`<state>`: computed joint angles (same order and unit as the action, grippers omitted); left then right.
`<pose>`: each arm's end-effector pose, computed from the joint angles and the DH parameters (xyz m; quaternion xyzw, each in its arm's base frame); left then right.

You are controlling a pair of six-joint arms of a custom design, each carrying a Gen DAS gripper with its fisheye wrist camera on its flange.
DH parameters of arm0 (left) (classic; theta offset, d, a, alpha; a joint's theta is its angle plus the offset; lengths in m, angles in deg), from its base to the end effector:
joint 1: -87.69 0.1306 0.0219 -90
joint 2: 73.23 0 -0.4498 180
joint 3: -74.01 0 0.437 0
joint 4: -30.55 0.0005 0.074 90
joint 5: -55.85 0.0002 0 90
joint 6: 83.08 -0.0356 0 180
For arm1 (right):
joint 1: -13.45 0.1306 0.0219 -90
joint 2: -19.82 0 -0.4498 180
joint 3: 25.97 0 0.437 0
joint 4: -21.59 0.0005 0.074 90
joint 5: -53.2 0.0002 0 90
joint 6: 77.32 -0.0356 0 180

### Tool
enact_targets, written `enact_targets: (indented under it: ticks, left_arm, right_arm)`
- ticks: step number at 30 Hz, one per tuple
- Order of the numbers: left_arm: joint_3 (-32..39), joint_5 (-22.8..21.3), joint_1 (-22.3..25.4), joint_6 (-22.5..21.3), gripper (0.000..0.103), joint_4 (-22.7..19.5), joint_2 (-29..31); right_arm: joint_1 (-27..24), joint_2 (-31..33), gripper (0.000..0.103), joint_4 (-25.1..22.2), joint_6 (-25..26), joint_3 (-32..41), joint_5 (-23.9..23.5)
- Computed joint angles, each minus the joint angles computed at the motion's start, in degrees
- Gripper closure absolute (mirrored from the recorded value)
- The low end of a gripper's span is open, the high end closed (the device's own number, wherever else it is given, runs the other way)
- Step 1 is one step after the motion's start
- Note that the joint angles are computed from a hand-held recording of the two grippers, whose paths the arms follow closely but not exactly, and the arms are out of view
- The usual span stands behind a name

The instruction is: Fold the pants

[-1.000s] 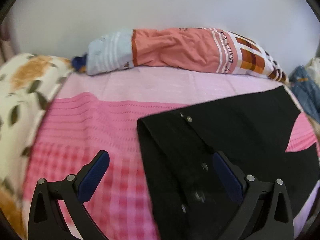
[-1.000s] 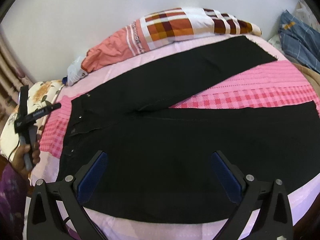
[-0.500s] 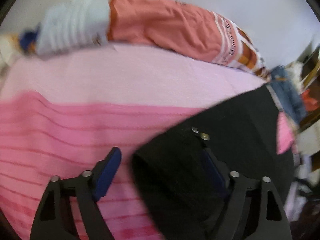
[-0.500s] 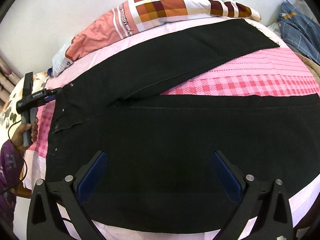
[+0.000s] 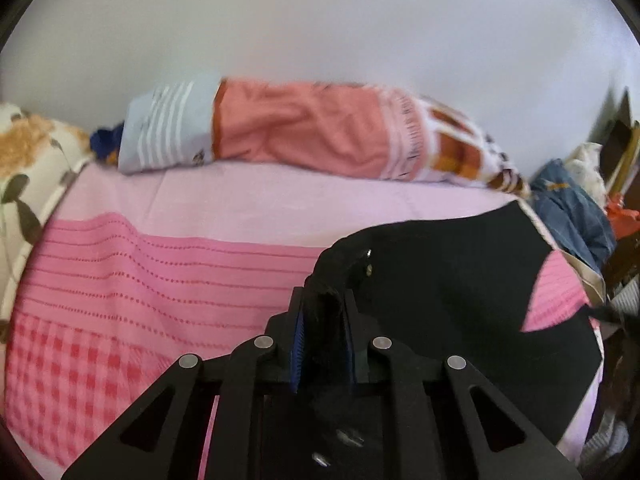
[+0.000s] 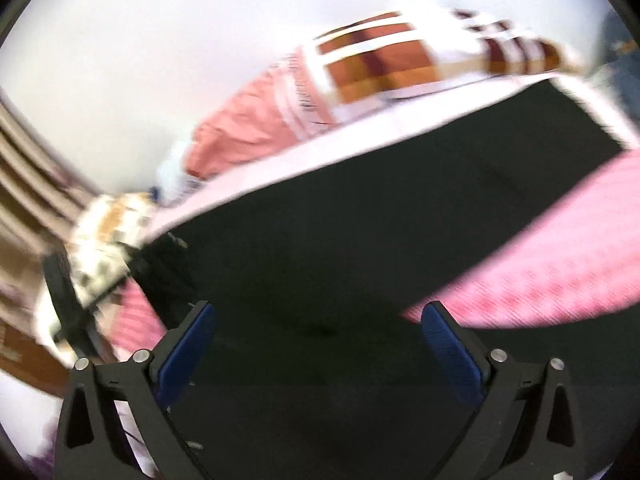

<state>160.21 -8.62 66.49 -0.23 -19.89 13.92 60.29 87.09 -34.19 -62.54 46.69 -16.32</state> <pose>0.4628 -0.1965 0.4895 0.2962 0.8745 -0.2464 0.2945 0.2499 0.2475 0.5037 0.2854 0.8828 0.2107 0.3078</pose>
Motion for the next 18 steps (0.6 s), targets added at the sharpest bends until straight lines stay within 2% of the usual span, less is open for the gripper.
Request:
enact_targets:
  ticks: [1,4,8,11,13,14,15,18]
  left_arm:
    - [-1.18,0.68,-0.17,0.38,0.087,0.39,-1.95]
    - [-4.79,1.61,-0.22,1.02,0.087,0.87,-7.33]
    - [-8.79,1.63,-0.74,3.55,0.087,1.28,-12.6]
    - [-11.02,1.77,-0.92,5.66,0.086,0.17,-15.36]
    - [-12.07,2.3,-0.99,7.52,0.086,-0.6,-16.6]
    - [-12.37,2.48,-1.02,8.07,0.086,-1.04,-16.88]
    - [-12.6,2.44,-1.16,8.56,0.086,-1.37,-17.09]
    - [-13.26,1.59,-1.35,9.62,0.086,-1.83,-17.77]
  right_arm:
    - [-4.33,0.0,0.002,3.73,1.98,-0.79,-6.24]
    - [-12.48,0.9,0.006,11.03,3.34,-2.7,-17.28]
    - [-19.4,2.56,0.006,16.02,0.97,-5.26,-26.92]
    - [-22.33,3.8,0.01,17.94,-3.11,-7.34,-30.46]
    - [-23.26,4.94,0.047,17.72,-3.2,-7.96,-32.73]
    - [-23.37,5.09,0.089,17.94,-3.05,-8.39,-33.84]
    - [-22.36,4.74,0.094,17.3,-2.77,-8.46,-32.28]
    - [-18.23,2.06,0.095,14.9,-1.65,-8.46,-24.88]
